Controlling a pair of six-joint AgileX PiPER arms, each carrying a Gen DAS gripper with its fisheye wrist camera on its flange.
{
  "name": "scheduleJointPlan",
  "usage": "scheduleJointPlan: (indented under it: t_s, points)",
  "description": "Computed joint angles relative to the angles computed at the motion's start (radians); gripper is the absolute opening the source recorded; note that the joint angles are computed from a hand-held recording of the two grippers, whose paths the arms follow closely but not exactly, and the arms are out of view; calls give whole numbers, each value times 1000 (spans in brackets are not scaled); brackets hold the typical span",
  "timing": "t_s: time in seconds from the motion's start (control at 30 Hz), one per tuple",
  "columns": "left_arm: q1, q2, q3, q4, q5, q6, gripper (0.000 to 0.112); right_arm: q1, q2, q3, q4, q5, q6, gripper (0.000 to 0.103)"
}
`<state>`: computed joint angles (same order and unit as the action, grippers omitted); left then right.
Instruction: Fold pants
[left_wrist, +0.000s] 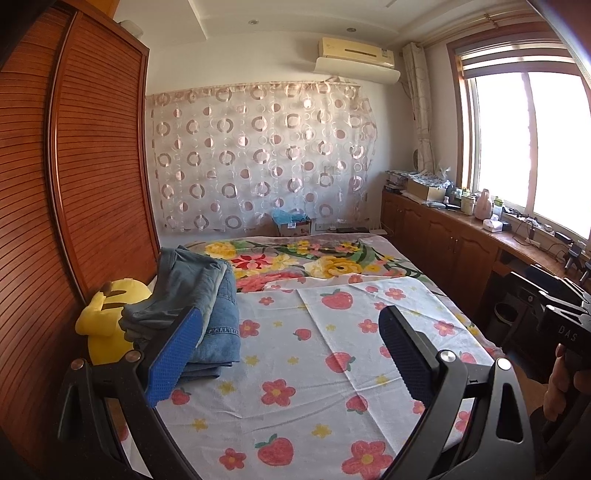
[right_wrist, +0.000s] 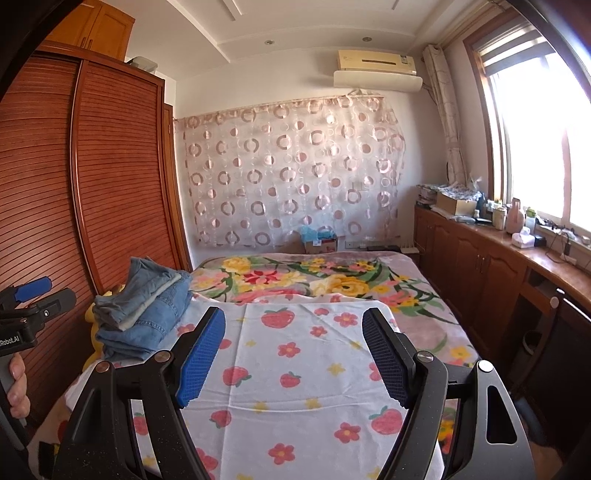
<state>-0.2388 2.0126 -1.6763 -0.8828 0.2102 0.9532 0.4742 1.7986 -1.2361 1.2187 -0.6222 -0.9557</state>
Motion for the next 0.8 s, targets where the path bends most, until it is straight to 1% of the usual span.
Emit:
scheduleJointPlan:
  t_s: [0.17,0.5,0.7,0.73,0.77,0.8]
  points:
    - [-2,10,-2,36,-2,-32,97,5,6,-12,-8,6,3,78]
    - [1,6,10,9,-5,-7,97,-24,10,-15,-41,44,11,78]
    - [1,6,10,8,-3,-6,97,-24,9,-2,-58,42,32,78]
    - [2,5,14,-9,-4,12,97,-21,9,4,-65,39,40,78]
    - [1,6,10,13,-5,-11,97,-24,8,3,-66,41,38,78]
    - [1,6,12,5,-6,-3,97,-21,8,7,-70,37,44,78]
